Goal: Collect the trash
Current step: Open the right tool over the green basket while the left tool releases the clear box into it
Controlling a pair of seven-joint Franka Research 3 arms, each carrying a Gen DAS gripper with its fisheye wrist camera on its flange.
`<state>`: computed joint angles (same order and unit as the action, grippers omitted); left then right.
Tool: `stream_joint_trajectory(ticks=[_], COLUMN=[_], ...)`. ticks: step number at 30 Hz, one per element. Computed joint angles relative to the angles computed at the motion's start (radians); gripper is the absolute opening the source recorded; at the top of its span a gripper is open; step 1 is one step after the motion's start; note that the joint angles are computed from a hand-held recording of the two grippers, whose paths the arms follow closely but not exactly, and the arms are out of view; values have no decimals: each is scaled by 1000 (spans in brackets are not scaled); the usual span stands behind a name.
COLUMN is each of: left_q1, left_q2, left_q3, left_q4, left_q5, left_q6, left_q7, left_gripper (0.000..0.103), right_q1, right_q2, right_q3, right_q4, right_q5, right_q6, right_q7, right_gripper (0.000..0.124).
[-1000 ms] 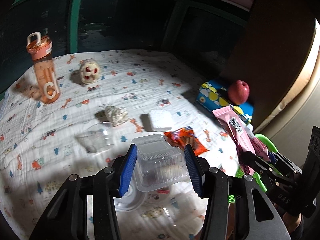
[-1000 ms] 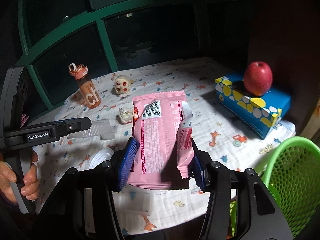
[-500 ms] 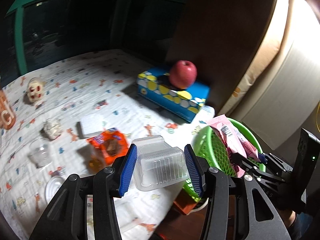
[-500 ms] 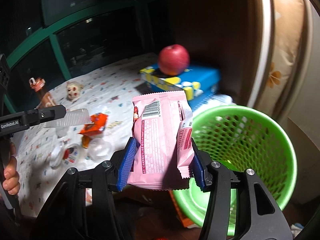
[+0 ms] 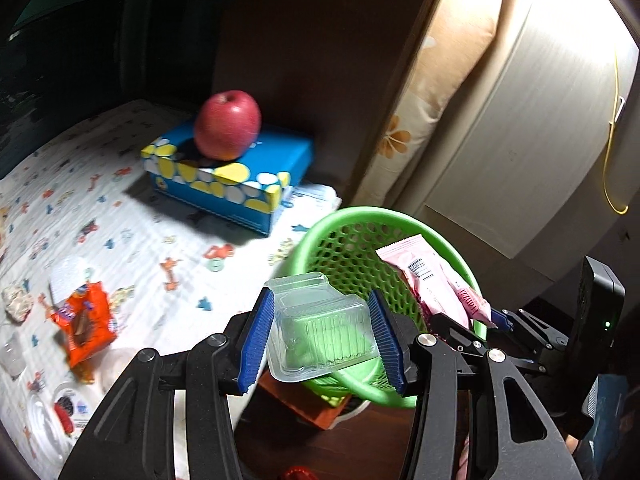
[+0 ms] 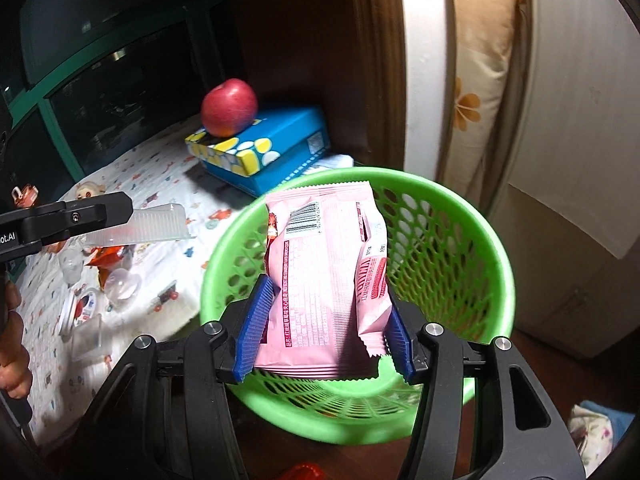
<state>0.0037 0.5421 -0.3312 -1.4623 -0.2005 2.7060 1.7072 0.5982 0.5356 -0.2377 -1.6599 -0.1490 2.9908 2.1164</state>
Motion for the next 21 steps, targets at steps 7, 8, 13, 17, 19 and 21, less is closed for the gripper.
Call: stream_joint_trajectory(ticks=[7, 8, 13, 17, 19, 21], left_q1=[-40, -45, -55, -42, -32, -22], left_q2=[93, 105, 134, 127, 108, 81], left_q3=[-16, -18, -30, -40, -41, -36], left_q4=[113, 126, 153, 131, 103, 66], left_q5=[14, 15, 5, -16, -26, -35], left_q6=[-62, -68, -85, -82, -71, -51], left_q7=[9, 12, 28, 43, 48, 46], left_gripper=[48, 48, 57, 59, 59, 61], right_q1=[8, 11, 12, 15, 18, 28], right_q2=[-29, -31, -42, -49, -53, -54], right_q3=[-29, -35, -43, -45, -43, -49], right_q4=[-68, -74, -102, -112, -116, -115], right_q5=[9, 8, 16, 25, 27, 25], right_q6=[31, 34, 47, 58, 65, 70], right_q7=[36, 40, 48, 50, 45, 40], right_gripper=[62, 62, 65, 66, 67, 72])
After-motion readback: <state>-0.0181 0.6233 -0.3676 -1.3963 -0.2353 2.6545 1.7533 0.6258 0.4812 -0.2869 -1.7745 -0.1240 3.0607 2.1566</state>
